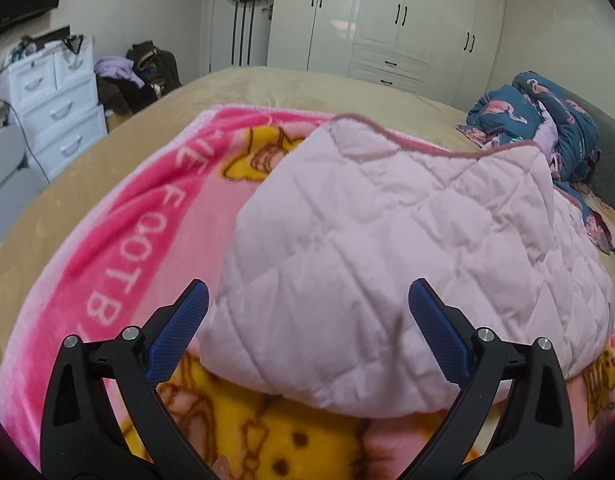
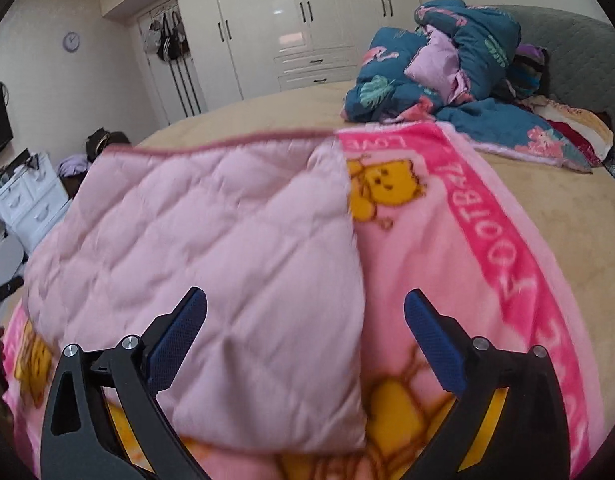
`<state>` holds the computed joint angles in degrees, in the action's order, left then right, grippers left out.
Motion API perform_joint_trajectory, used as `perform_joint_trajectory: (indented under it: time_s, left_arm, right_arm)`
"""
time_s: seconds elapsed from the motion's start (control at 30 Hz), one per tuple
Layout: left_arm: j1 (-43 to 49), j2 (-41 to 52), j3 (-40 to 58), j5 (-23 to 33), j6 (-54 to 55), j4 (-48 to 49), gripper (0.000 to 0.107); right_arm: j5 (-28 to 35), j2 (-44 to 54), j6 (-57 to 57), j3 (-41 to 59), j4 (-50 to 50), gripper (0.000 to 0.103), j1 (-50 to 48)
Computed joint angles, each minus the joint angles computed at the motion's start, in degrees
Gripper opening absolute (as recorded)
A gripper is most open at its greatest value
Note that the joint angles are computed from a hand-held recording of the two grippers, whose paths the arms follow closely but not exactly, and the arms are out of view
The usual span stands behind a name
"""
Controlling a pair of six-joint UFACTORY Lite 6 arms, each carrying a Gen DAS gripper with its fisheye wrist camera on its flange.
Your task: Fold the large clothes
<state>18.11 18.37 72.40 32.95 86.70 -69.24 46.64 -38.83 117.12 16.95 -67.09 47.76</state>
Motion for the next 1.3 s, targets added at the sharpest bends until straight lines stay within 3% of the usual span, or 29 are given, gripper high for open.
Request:
perform_joint_trajectory:
  time_s: [0.13, 0.33, 0.53, 0.8, 1.0, 1.03, 1.07, 1.1, 1.13, 1.17, 1.3]
  left_arm:
    - [2.41, 5.24, 2.83, 5.91, -1.00, 0.86, 0.094]
    - [2.26, 6.59, 1.17, 5.54, 4.33, -3.90, 0.094]
    - [2.85, 5.29, 0.70, 3.86, 4.61, -5.61, 0.094]
    - [3.11, 13.35, 12.41, 6.80, -7.35, 3.31, 0.094]
    - [3.32, 18.39, 17.81, 10.53, -7.78, 3.43, 0.094]
    - [3.27, 19.33, 18.40, 10.93, -8.34, 3.95, 0.090]
    - [3.33, 20.23, 19.26, 12.11, -8.68, 4.16, 0.077]
    - [3.36, 20.20, 18.99, 12.89, -8.35, 3.71, 0.073]
    - [2.96, 18.81, 17.39, 11.78, -6.99, 3.07, 0.066]
    - [2.49, 17.59, 16.19, 10.82, -5.97, 2.90, 0.056]
    - [0.05, 10.47, 8.59, 4.39, 1.90, -0.98, 0.039]
  right_arm:
    - [0.54, 3.04, 5.47, -1.91, -1.67, 0.099, 4.11]
    - [-0.97, 2.55, 13.40, -5.35, -7.44, 0.099, 3.34]
    - [0.62, 1.50, 14.27, -5.12, -8.36, 0.099, 4.50]
    - [-0.18, 4.48, 15.87, -3.74, -9.75, 0.099, 4.98]
    - [-3.88, 4.23, 15.68, -3.25, -11.51, 0.098, -0.63]
    - [-6.09, 4.35, 15.65, -3.12, -12.38, 0.097, -2.67]
    - [-7.70, 4.43, 15.24, -3.00, -12.79, 0.086, -4.07]
    - [-9.79, 5.26, 14.74, -2.49, -13.37, 0.073, -5.53]
    - [-9.64, 6.44, 14.37, -1.84, -13.13, 0.067, -5.49]
    - [-7.97, 8.39, 14.16, -0.83, -12.79, 0.062, -4.25]
    - [-1.20, 11.95, 13.52, 1.58, -11.88, 0.032, 2.56]
